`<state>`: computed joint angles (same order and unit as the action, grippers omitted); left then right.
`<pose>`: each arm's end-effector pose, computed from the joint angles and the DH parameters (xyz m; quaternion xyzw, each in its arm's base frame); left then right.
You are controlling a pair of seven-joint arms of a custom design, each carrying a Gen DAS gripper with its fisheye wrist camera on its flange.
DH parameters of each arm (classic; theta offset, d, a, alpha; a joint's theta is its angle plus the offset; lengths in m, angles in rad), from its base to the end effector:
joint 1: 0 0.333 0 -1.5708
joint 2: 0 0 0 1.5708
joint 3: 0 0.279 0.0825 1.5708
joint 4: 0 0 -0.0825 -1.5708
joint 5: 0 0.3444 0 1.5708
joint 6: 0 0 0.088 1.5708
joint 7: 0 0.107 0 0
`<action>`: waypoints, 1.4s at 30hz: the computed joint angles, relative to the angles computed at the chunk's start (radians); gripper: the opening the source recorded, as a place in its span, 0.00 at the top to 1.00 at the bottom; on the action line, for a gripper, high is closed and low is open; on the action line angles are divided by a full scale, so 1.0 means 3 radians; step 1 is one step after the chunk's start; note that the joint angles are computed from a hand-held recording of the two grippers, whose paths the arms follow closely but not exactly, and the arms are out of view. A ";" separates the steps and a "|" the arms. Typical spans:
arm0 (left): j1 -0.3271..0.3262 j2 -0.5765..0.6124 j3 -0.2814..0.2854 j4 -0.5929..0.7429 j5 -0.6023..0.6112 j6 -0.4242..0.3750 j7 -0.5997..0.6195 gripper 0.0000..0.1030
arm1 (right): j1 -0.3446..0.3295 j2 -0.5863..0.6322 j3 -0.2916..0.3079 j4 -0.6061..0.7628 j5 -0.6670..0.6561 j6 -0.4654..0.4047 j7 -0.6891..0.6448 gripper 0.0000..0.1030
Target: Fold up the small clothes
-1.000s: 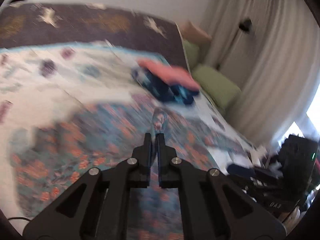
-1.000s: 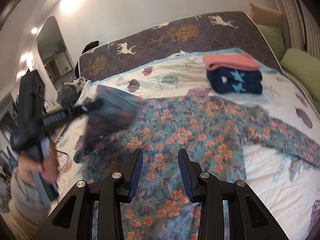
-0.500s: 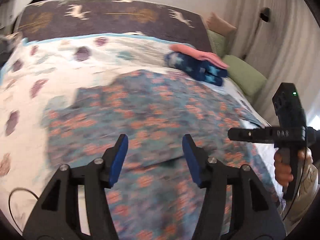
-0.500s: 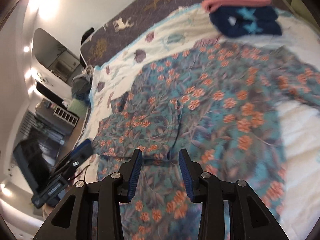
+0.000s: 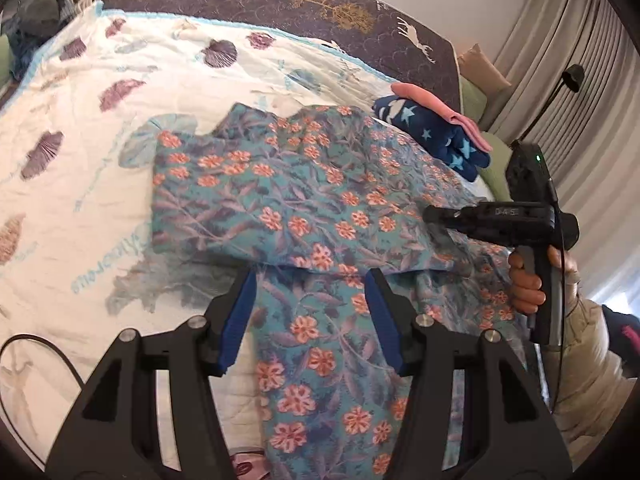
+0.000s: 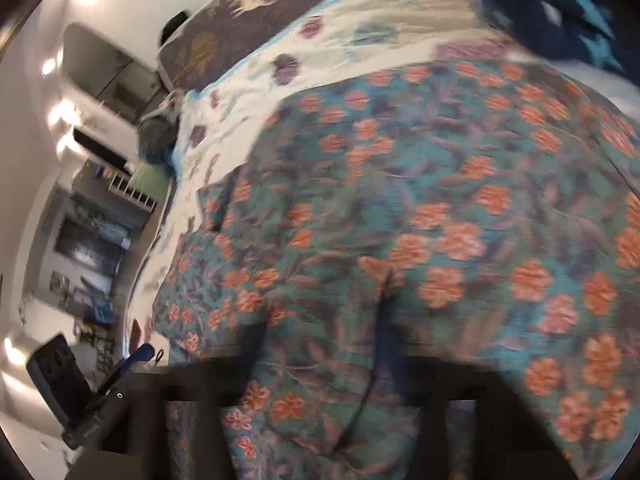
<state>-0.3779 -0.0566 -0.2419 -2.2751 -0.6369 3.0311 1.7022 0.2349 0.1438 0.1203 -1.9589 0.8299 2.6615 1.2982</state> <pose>0.4490 -0.2668 0.4524 -0.5957 0.6938 -0.3992 0.0667 0.5584 0.1818 0.4419 -0.6473 0.6611 0.0401 0.3774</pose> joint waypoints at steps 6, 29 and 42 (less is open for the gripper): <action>-0.0082 0.0142 -0.0038 0.0229 -0.0698 -0.0146 0.0792 0.44 | 0.0065 -0.0387 0.0058 -0.0059 0.0909 0.0535 -0.0795 0.98; 0.0104 0.0222 -0.0161 0.0187 0.0126 -0.0018 -0.0091 0.44 | -0.0096 0.0153 0.0057 0.0230 0.0486 -0.0086 -0.0601 0.96; 0.0063 0.0484 -0.0089 0.0422 0.0840 0.0099 -0.0749 0.41 | -0.0115 -0.0504 -0.0324 -0.0233 0.0427 0.0577 -0.0378 0.96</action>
<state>-0.3591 0.0887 -0.2685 -2.1485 -0.3848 3.0607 1.4776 0.2004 -0.0073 0.0231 -2.0288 0.9579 2.8345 1.1848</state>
